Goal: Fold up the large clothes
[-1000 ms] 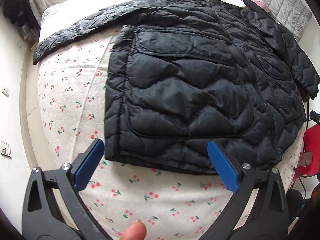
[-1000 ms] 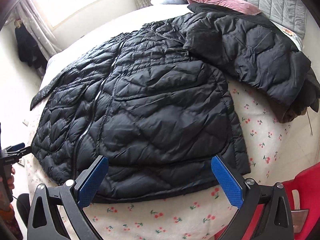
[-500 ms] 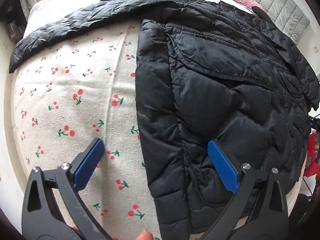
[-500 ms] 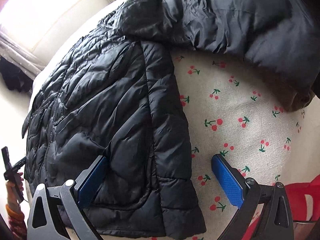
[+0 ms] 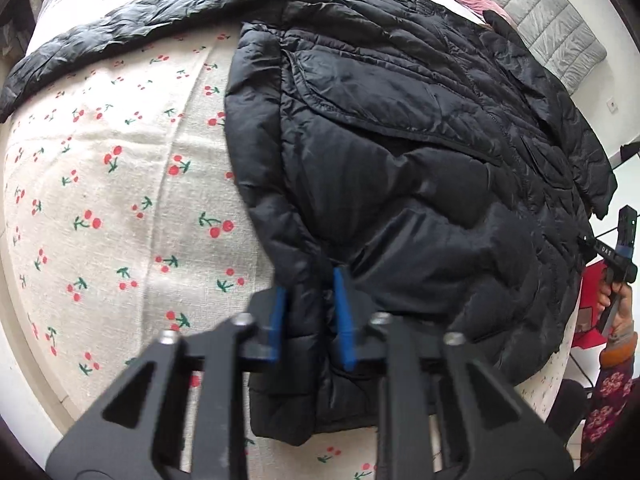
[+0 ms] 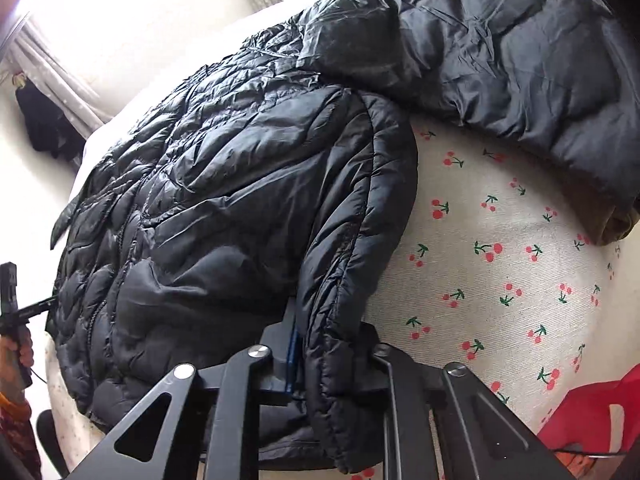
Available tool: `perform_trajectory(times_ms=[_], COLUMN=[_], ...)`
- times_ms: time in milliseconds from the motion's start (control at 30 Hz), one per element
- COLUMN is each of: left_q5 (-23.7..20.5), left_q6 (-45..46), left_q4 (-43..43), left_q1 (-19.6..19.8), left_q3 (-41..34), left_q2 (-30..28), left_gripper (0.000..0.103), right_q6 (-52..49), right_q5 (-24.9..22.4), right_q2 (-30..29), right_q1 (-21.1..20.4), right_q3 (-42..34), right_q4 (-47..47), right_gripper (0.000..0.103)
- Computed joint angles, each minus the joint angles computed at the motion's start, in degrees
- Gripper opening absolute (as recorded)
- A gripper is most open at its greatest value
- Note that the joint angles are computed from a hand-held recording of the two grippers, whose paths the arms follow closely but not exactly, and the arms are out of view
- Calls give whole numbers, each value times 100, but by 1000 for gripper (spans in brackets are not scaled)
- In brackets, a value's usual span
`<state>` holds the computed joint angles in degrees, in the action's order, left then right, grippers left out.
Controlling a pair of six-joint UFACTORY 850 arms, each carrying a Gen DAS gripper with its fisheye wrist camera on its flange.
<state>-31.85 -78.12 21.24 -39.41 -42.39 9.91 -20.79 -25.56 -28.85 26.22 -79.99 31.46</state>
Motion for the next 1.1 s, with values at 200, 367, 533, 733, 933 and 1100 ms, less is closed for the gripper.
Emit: perform_trajectory(times_ms=[200,367,533,733,933,1100], left_q5=[-916,-1723,-1871,-3041,-3298,-2813], left_q6=[-1536,-1472,-1219,-469,-461,-145], left_q4=[1183,1262,962,724,1706,1794], left_q1=[-356,-692,-774,-803,-1053,-1010], left_q3=[-61,-373,-526,-1259,-1863,-2367], left_q2=[623,751,754,-351,-899,-1322], left_gripper=[8,8,8,42,82,83], right_q6=[-49,-427,-696,-326,859,1741], right_q5=[50,-221,-472,-441,328,819], right_q2=[303,616,911,816,1171,1258], right_q1=[241,353,352,229,-289,-812], right_q3=[72,219,422,183,497,722], right_q4=[-24,149,5,-533,-1117,-1454], right_gripper=[8,8,9,35,77,81])
